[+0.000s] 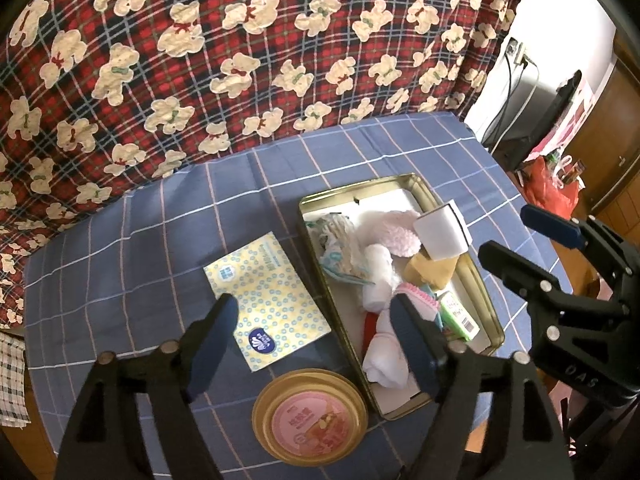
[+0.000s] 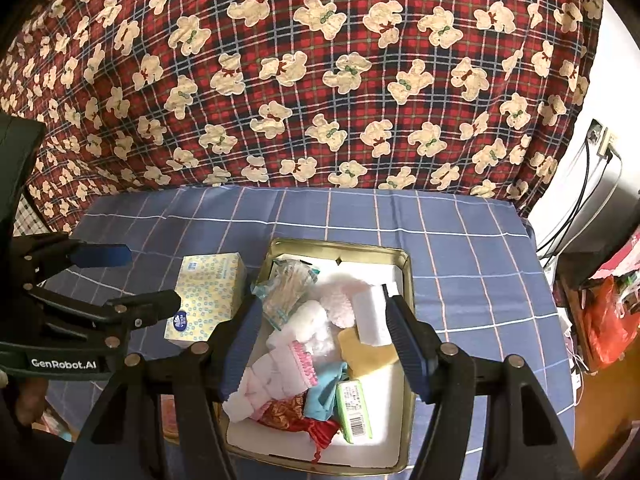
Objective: Organize soft objects
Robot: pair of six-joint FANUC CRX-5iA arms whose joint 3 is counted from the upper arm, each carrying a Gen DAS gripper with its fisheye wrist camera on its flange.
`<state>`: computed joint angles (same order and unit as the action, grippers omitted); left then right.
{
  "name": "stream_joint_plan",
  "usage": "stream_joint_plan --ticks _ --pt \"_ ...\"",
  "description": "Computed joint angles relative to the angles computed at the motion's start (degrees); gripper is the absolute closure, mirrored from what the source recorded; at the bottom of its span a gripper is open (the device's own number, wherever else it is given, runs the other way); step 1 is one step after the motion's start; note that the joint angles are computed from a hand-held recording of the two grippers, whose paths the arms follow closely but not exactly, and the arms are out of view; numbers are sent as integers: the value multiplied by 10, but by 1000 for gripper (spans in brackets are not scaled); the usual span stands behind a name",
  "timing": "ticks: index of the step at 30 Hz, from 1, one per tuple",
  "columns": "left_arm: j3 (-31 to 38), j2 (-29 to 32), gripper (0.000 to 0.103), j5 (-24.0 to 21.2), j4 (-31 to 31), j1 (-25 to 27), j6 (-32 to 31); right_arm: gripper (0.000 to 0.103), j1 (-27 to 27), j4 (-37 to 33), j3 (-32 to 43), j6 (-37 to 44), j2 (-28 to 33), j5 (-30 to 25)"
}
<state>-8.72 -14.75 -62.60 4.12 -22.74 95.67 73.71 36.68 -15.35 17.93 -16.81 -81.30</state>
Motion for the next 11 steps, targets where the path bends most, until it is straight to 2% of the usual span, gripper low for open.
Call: stream_joint_plan --ticks 11 --pt "1 2 22 8 -6 -6 -9 37 -1 -2 -1 -2 3 1"
